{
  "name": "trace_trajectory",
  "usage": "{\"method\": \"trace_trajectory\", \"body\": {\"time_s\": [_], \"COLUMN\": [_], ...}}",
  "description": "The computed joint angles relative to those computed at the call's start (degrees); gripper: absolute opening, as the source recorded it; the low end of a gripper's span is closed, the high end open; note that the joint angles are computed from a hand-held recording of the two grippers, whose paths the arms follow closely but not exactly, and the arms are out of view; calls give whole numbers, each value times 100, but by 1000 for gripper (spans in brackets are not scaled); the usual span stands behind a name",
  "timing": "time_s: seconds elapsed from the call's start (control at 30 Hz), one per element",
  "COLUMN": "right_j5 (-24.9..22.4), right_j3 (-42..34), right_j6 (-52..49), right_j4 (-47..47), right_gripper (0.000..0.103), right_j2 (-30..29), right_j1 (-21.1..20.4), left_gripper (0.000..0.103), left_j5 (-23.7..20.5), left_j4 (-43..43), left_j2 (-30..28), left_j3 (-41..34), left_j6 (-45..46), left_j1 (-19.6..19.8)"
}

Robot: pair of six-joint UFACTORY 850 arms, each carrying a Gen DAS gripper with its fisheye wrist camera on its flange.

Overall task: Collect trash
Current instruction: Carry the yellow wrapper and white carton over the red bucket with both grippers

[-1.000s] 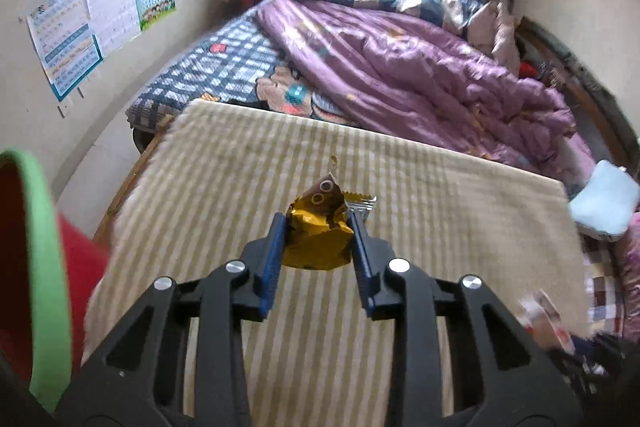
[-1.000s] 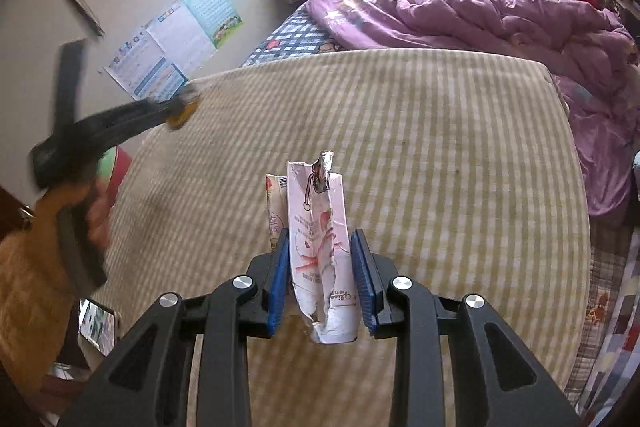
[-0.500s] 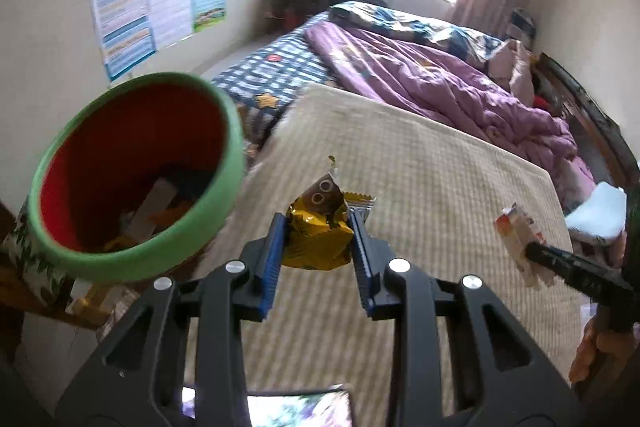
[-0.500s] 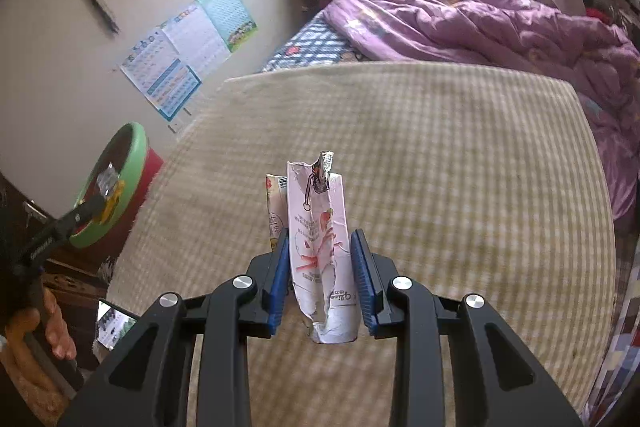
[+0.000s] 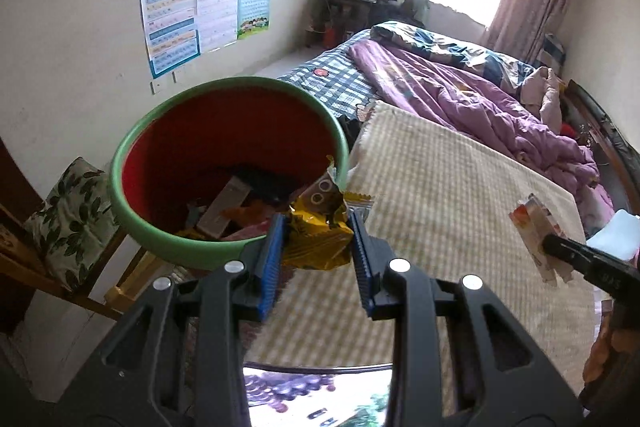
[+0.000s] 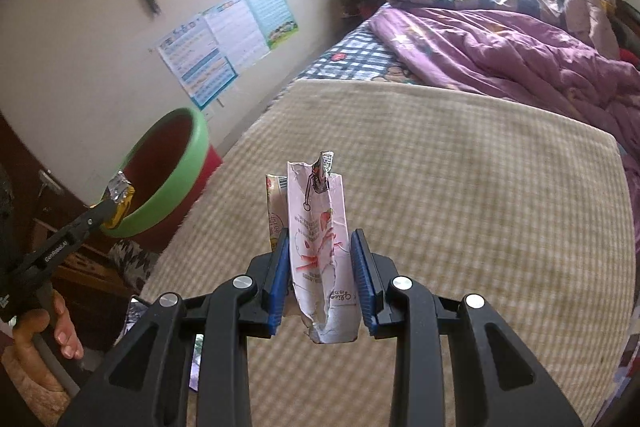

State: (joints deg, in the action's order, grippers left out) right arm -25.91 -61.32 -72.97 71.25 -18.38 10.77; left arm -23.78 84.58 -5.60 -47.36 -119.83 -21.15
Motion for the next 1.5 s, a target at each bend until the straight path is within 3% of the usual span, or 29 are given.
{"method": "trace_trajectory", "body": {"time_s": [0.9,1.5], "right_j5": [608,878], "right_j3": [-479,-619], "right_j6": [336,762], "right_j4": [179,-31], "right_gripper": [29,29], "right_j2": [-137,-273], "right_j1": [1171,1540], "left_gripper": [31,31], "left_j5": [781,1110], "left_j4": [1573,2215], "left_j2": [358,366], "left_j3": [389,419], "left_j6": [-640,-1004], "left_j1": [915,1226]}}
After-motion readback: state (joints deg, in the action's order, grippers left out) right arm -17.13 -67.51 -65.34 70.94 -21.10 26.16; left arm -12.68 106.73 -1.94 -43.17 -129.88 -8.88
